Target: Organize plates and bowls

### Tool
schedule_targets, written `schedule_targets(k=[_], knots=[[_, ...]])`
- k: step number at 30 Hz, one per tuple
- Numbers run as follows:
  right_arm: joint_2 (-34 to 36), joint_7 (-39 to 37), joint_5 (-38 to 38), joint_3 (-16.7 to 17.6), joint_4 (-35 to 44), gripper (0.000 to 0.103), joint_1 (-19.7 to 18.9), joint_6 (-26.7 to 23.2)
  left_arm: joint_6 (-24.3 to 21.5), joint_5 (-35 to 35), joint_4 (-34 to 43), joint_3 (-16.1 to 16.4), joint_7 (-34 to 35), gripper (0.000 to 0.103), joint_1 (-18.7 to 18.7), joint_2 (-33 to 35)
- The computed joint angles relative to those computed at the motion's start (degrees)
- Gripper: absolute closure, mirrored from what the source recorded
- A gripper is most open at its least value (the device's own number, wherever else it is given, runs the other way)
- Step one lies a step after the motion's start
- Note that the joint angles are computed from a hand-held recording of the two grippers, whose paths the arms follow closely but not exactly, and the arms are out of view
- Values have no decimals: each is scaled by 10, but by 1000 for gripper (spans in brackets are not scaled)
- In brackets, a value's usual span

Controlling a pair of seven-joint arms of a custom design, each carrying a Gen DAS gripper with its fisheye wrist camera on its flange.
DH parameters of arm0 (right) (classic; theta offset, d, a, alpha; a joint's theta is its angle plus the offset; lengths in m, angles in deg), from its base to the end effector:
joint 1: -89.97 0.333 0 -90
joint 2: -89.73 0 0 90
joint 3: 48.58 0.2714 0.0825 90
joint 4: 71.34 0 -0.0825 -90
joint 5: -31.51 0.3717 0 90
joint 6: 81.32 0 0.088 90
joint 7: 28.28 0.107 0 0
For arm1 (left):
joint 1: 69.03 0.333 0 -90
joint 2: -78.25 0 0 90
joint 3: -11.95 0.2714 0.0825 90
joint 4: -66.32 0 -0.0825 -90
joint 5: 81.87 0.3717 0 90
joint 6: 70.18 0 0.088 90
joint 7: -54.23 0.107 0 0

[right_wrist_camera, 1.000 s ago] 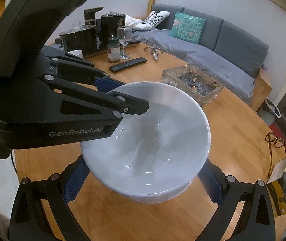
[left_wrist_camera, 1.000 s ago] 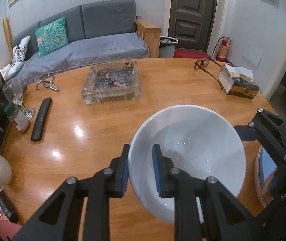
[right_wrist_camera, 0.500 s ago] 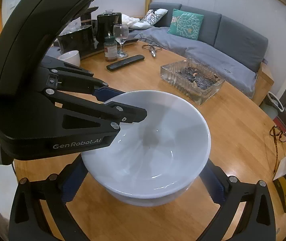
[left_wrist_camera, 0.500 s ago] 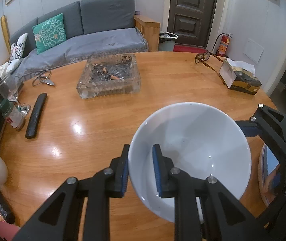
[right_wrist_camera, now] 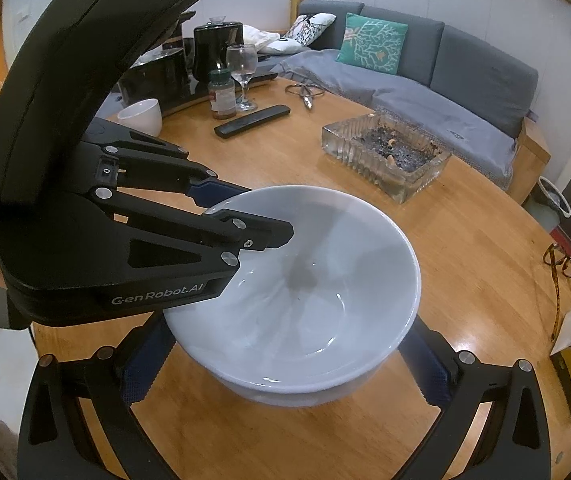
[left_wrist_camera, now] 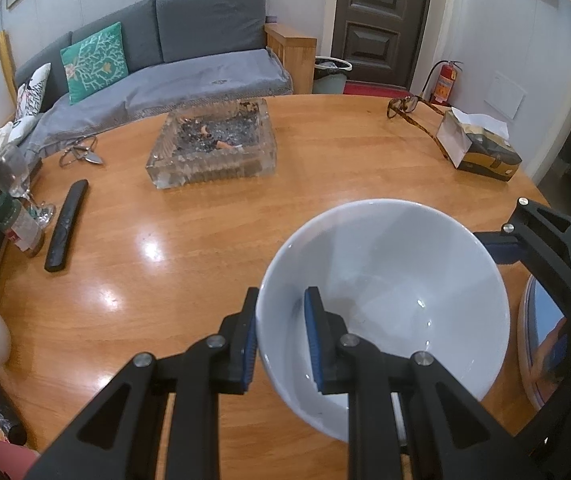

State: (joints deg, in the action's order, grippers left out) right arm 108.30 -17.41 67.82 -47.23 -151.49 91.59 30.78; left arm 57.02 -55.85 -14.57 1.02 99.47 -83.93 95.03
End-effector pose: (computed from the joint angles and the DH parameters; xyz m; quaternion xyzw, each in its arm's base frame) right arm 0.6541 0.0709 0.5185 -0.9345 0.1485 -0.0732 0.3150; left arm 0.6124 -0.2613 0.5569 -0.7273 0.6113 -0.2177 0.2233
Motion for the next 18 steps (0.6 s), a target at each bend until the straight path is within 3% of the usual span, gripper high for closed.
schedule_targets(k=[18], knots=[[-7, -10, -6, -2, -14, 1, 1, 9, 6, -5, -4, -2, 8, 85, 2, -1]])
